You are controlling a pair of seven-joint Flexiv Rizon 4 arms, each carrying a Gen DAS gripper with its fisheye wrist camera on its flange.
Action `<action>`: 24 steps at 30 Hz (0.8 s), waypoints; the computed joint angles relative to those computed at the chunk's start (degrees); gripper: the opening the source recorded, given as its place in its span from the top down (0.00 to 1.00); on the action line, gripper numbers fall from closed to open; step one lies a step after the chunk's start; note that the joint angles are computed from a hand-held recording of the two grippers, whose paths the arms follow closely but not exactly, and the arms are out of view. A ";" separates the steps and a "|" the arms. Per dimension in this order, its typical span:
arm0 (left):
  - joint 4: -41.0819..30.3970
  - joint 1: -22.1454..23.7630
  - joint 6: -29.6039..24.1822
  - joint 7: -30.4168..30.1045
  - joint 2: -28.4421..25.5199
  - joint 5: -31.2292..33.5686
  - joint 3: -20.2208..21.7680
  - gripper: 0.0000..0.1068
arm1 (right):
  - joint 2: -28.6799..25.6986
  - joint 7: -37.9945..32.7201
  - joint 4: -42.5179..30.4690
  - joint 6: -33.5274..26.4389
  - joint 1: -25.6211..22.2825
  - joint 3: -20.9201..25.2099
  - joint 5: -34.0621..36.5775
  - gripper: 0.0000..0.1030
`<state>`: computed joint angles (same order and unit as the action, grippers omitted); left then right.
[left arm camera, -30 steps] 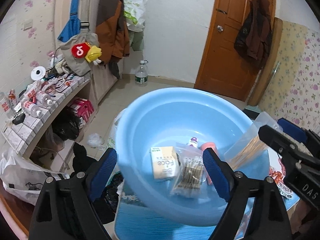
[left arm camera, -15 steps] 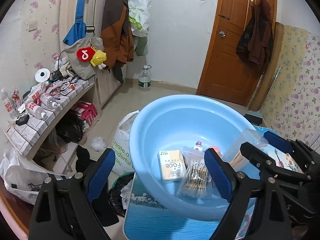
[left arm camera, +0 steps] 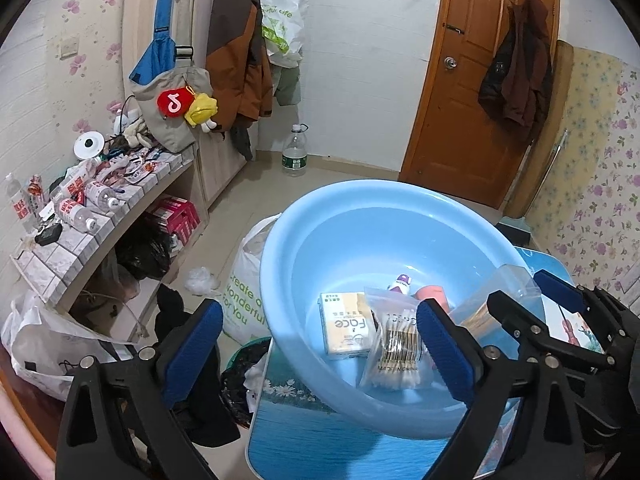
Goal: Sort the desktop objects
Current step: 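Lower the toothpick box into the basin and open the right gripper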
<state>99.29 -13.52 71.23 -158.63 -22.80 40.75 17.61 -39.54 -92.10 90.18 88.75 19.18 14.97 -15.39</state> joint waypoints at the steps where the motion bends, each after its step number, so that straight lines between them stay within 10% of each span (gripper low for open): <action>1: 0.01 0.01 -0.01 0.04 -0.01 -0.03 -0.07 0.08 | -0.11 0.08 -0.19 -0.63 0.07 -0.20 -0.08 0.35; 7: -0.11 -0.09 0.11 0.35 -0.11 0.03 -0.23 0.08 | -0.76 -3.12 -0.99 -3.16 -1.38 2.19 0.30 0.17; 24: 0.18 -0.38 0.04 0.08 0.22 0.06 -0.22 0.08 | 0.41 -1.83 0.55 -0.48 -2.70 2.74 2.27 0.16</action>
<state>99.47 -13.90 71.27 -158.55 -22.58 40.81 17.38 -39.14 -93.93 90.73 88.28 16.49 17.70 -13.12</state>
